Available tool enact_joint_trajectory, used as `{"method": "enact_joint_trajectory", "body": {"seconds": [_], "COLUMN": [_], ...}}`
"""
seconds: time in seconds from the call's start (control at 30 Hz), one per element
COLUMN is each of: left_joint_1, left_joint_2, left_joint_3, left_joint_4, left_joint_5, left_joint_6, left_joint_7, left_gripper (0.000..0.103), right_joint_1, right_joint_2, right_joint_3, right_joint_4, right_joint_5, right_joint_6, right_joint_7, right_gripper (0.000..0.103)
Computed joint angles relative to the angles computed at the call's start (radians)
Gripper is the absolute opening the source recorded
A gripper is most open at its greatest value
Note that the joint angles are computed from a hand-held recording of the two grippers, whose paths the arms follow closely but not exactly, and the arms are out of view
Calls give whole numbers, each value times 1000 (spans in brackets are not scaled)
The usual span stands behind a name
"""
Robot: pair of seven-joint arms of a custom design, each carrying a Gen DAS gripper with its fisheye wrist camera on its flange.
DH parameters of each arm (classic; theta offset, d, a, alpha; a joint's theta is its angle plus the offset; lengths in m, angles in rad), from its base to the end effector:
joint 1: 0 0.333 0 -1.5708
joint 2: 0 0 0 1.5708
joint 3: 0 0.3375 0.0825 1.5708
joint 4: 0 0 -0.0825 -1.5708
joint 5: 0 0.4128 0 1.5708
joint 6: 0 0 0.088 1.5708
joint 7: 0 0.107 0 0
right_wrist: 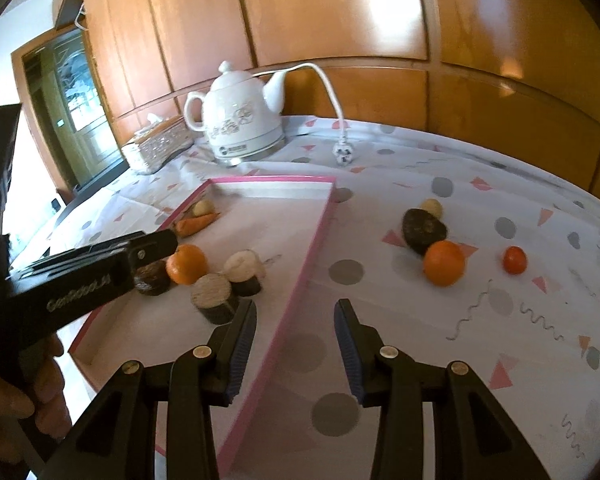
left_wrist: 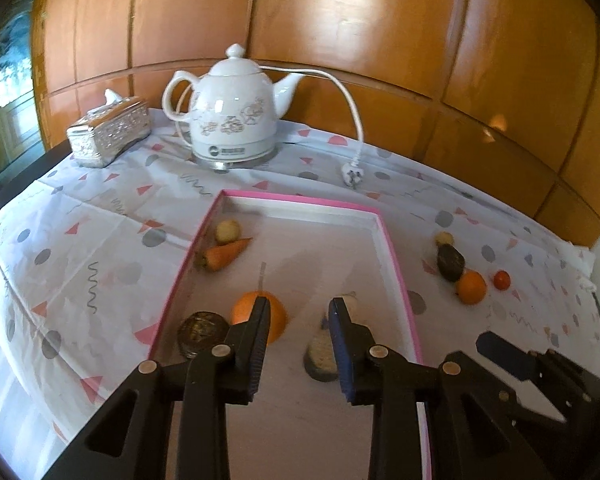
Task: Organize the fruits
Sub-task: 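Move both open grippers back toward the remaining fruits beside the tray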
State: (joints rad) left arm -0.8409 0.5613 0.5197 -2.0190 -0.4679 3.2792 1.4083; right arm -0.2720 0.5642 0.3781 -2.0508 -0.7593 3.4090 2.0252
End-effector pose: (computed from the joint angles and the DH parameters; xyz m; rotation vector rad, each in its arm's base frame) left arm 0.6425 -0.2008 0.2934 -1.9060 1.6307 -0.8372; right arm 0.6374 0.1256 0.2687 -1.9097 1.3612 -0.4633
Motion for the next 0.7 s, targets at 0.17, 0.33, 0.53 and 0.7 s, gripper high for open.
{"method": "enact_joint_trajectory", "body": {"seconds": [0.17, 0.33, 0.53, 0.7], "left_joint_1": [-1, -9, -11, -7], "left_joint_2": [0, 5, 15, 20], "left_joint_3": [-14, -16, -22, -35], "left_joint_4": [10, 22, 41, 55], "left_joint_5": [16, 35, 82, 133], "left_joint_6": [0, -15, -36, -51], "left_joint_7": [21, 26, 8, -12], "left_gripper": [31, 31, 31, 31], "right_joint_1": [14, 44, 82, 101], "right_joint_2": [-5, -12, -21, -19], "right_joint_3": [-41, -105, -188, -237], "right_joint_4": [-3, -10, -19, -17], "right_joint_5": [34, 74, 131, 176], "right_joint_6": [7, 18, 27, 28], "right_joint_7": [12, 23, 33, 33], "right_gripper": [41, 41, 41, 41]}}
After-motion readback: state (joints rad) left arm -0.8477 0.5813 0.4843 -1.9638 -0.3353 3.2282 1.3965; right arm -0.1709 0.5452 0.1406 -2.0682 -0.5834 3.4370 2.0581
